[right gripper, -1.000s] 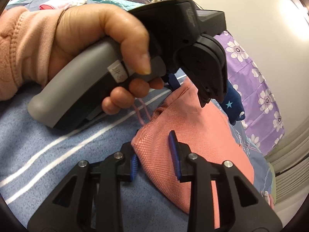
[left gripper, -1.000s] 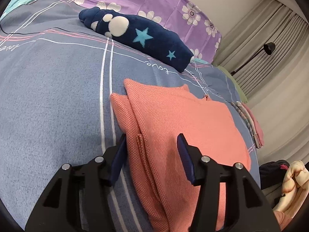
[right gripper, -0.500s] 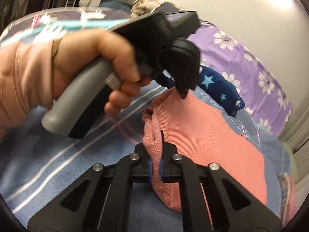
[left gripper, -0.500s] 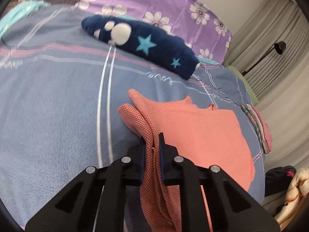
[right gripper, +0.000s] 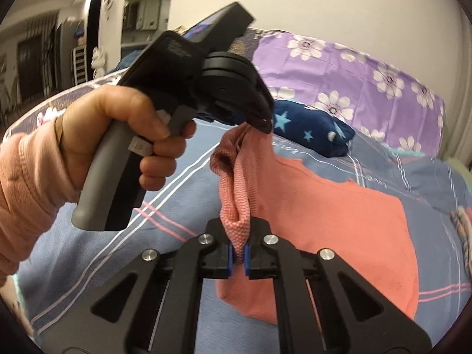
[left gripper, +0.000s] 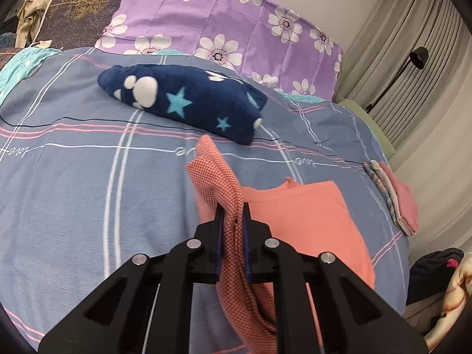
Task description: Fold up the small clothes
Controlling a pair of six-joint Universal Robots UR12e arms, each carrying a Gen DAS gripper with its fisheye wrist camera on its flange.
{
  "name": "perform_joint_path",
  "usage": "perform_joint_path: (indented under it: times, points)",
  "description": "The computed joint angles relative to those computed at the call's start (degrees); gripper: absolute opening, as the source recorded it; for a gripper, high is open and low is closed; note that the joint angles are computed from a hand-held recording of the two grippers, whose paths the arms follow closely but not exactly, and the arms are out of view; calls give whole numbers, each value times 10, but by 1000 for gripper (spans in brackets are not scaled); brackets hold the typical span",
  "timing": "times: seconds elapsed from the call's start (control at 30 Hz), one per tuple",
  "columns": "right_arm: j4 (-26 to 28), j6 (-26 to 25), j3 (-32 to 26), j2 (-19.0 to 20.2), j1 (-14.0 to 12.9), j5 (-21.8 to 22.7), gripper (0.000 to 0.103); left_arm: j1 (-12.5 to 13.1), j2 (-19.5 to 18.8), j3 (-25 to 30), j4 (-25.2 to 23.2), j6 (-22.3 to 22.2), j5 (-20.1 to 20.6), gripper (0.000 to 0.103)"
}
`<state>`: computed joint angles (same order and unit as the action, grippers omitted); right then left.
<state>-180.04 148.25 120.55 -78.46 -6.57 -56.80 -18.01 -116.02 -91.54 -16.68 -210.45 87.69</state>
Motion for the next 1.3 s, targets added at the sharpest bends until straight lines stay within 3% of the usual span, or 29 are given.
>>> perform_joint_path:
  times: [0.27,0.7,1.0,1.3]
  points:
    - [75,85,-30,8,-71,78,4,-38,-46,102,-86,39,38,11]
    - [127,169,-47,40,-161,140,4,-94,-151,286,-216,80,60,10]
    - [170,186,-49,53,-190,164,4,-115,-212,382,-298,96,76,10]
    - [198,197,-47,62,-205,192,4,-125,-242,426,-329,114,89,10]
